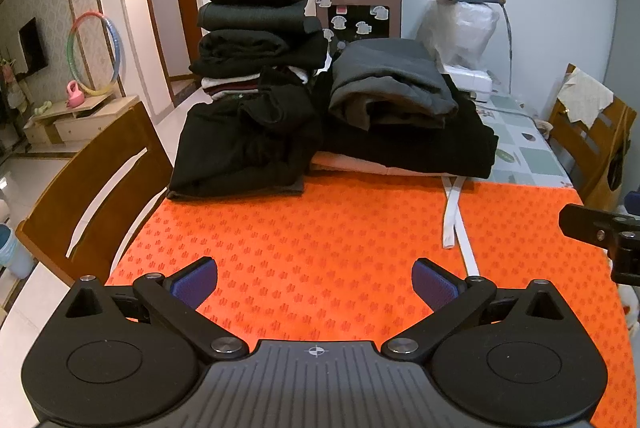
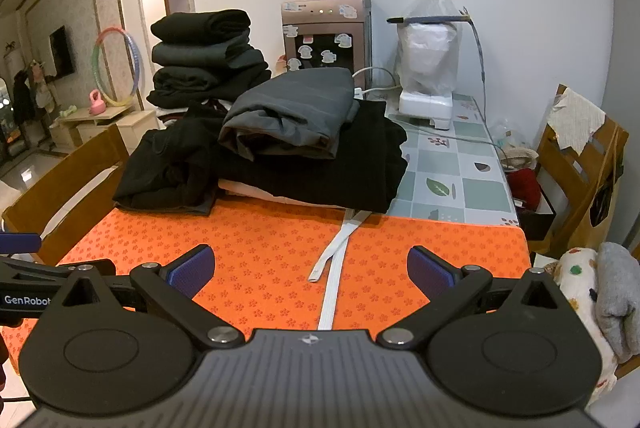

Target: Fold clothes

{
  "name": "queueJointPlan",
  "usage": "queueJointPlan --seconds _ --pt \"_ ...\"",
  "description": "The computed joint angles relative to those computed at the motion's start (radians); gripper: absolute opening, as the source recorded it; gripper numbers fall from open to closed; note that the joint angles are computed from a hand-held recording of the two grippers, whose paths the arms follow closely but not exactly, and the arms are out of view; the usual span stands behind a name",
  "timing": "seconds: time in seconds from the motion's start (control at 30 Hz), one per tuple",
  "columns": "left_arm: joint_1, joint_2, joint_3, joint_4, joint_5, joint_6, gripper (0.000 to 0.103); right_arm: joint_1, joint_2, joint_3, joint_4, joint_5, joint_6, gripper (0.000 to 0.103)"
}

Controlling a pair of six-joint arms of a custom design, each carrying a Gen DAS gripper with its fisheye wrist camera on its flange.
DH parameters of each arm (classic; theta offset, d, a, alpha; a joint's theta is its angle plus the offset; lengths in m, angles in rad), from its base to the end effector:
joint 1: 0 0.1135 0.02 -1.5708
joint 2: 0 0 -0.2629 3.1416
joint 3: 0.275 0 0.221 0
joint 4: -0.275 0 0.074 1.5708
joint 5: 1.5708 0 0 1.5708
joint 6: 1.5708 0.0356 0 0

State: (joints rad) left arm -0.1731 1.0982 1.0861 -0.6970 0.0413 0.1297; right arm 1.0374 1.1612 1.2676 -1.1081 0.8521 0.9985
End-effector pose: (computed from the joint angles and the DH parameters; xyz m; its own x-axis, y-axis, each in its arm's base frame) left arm 0.1937 -0.0354 0.3337 -0.6098 0.2378 -0.7561 0.2842 0.9561 0.0715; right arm 0.1110 0.1353 0.3548 -0.5352 0.1822 -0.8248 0.1647 0.9802 0.1096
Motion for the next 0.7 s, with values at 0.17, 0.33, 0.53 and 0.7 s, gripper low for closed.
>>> queueJointPlan --seconds 0.17,0.33,0.53,0.7 --pt "0.004 -0.001 -0.002 0.002 0.001 0.004 0.103 0.002 0.003 0.001 -0.003 0.004 0.002 0.103" --pt "0.007 -0.002 -0.003 -0.002 0.004 0.007 0.103 0.002 0.005 0.003 -0.005 0.002 -0.001 0.103" --pt "0.009 -0.003 -0.006 -0.001 0.007 0.008 0.103 0.003 0.009 0.005 -0.010 0.001 0.004 0.103" --pt "0.013 0.001 -0.004 -0.003 0.013 0.011 0.103 -0.008 0.010 0.002 -0.005 -0.007 -0.002 0.103"
